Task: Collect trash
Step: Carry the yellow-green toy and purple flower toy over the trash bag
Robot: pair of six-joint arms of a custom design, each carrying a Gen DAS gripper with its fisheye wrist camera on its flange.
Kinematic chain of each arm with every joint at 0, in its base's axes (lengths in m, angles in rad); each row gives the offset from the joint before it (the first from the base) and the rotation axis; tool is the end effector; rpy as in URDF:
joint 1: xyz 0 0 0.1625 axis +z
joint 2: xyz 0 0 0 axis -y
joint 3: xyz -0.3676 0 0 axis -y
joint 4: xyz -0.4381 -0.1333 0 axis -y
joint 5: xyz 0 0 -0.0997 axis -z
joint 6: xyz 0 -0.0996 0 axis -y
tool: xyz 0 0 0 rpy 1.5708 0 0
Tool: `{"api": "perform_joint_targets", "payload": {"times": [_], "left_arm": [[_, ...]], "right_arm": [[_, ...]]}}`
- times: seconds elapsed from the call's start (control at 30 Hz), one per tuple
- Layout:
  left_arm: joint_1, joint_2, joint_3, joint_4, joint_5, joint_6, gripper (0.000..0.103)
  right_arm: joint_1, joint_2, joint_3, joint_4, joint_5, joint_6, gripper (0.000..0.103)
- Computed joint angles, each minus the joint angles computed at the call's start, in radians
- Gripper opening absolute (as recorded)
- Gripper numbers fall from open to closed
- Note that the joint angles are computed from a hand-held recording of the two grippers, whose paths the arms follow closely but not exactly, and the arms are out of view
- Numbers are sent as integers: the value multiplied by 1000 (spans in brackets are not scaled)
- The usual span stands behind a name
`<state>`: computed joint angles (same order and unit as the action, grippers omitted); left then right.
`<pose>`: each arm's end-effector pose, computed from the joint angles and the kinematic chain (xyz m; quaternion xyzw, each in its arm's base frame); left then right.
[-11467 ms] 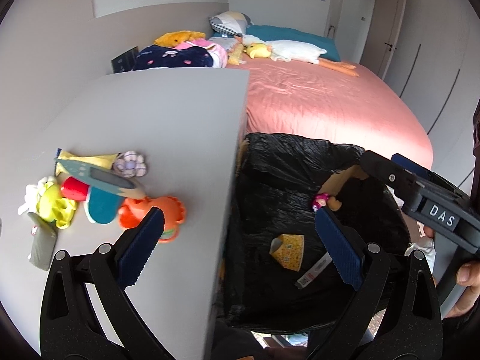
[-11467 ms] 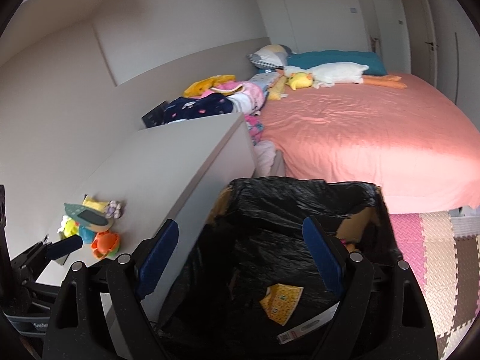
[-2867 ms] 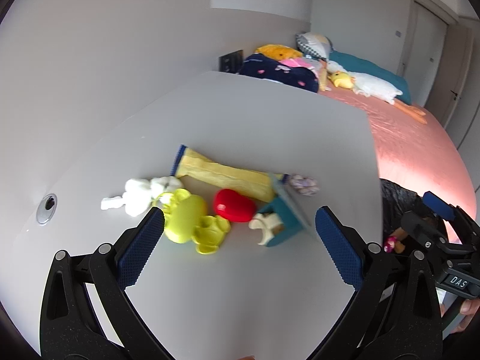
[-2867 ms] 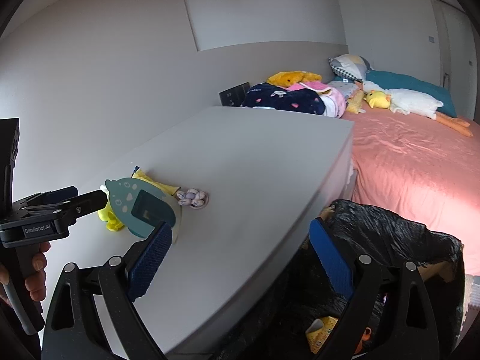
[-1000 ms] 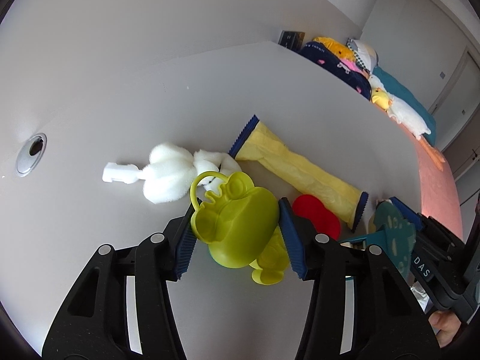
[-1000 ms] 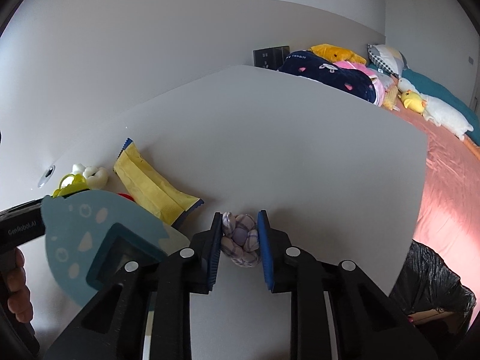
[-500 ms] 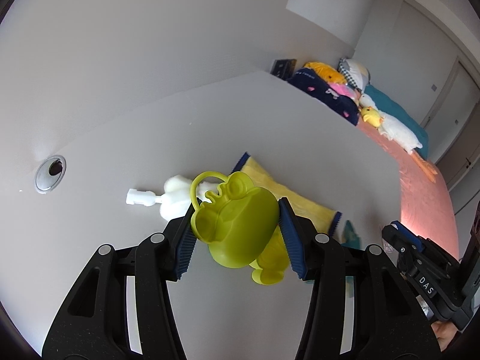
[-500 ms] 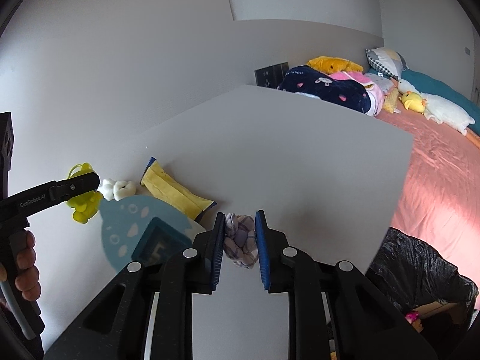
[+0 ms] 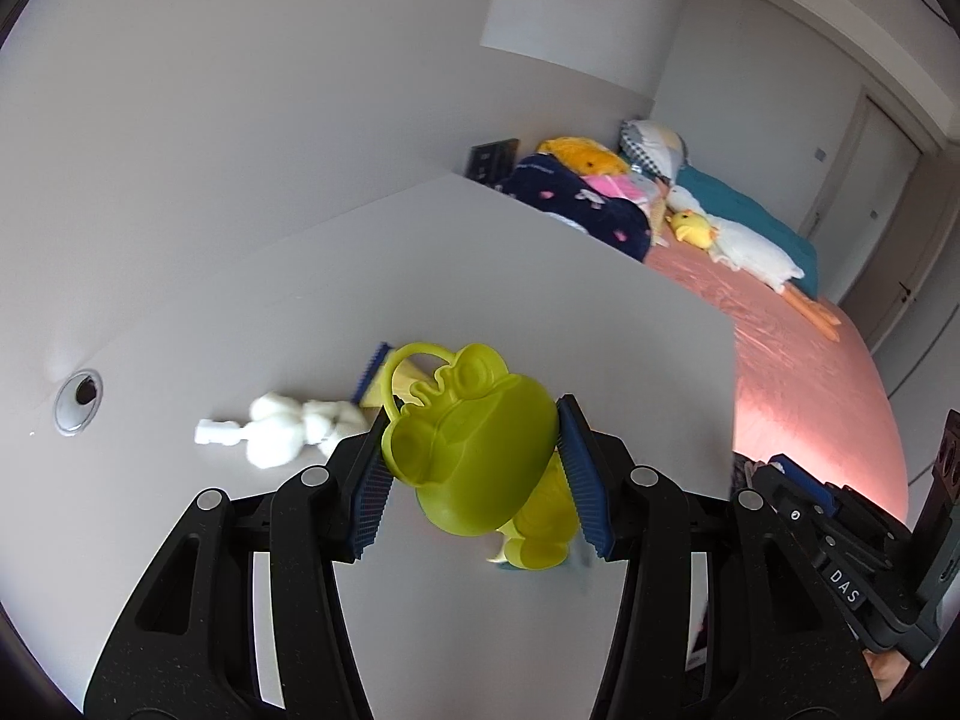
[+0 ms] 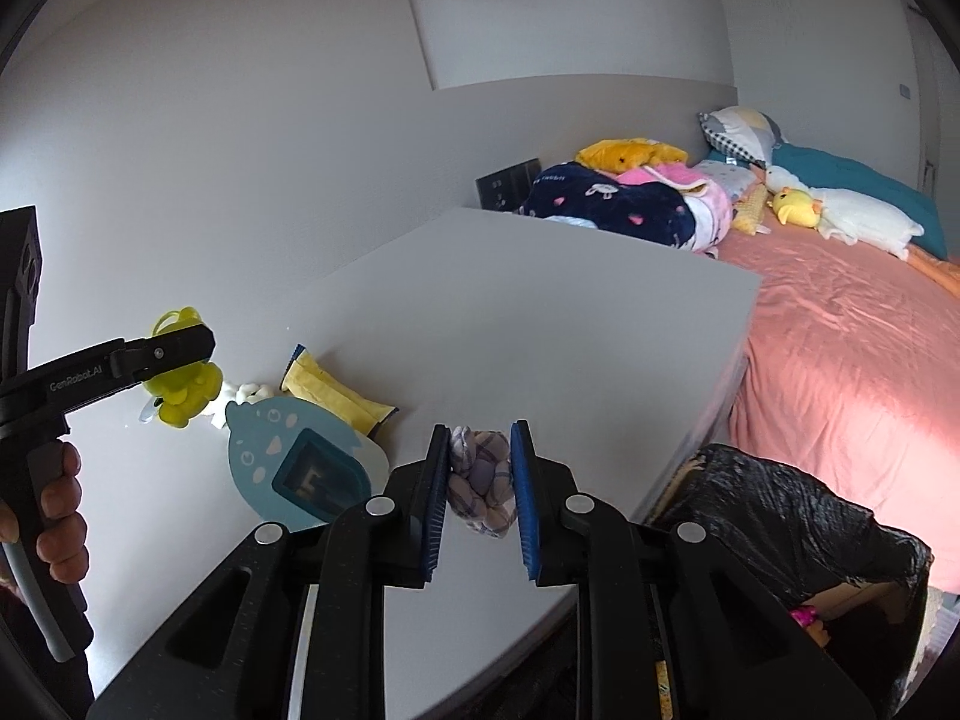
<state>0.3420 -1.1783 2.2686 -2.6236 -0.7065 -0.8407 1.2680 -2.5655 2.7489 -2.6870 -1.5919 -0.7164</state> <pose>-0.3447 -0.3446 0.0453 0.1828 0.8894 -0.3513 0.2285 0.0471 -0.2891 0.3036 0.1787 -0.8751 0.3879 0.2276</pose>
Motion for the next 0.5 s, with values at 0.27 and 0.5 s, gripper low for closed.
{"api": "perform_joint_targets", "payload": {"times": [0.27, 0.5], "left_arm": [[-25, 82, -58, -27, -35, 37, 51], [-41, 183, -131, -66, -81, 94, 51]], "right_arm": [[-128, -221, 15, 178, 112, -39, 22], [-308, -441, 19, 369, 260, -95, 22]]}}
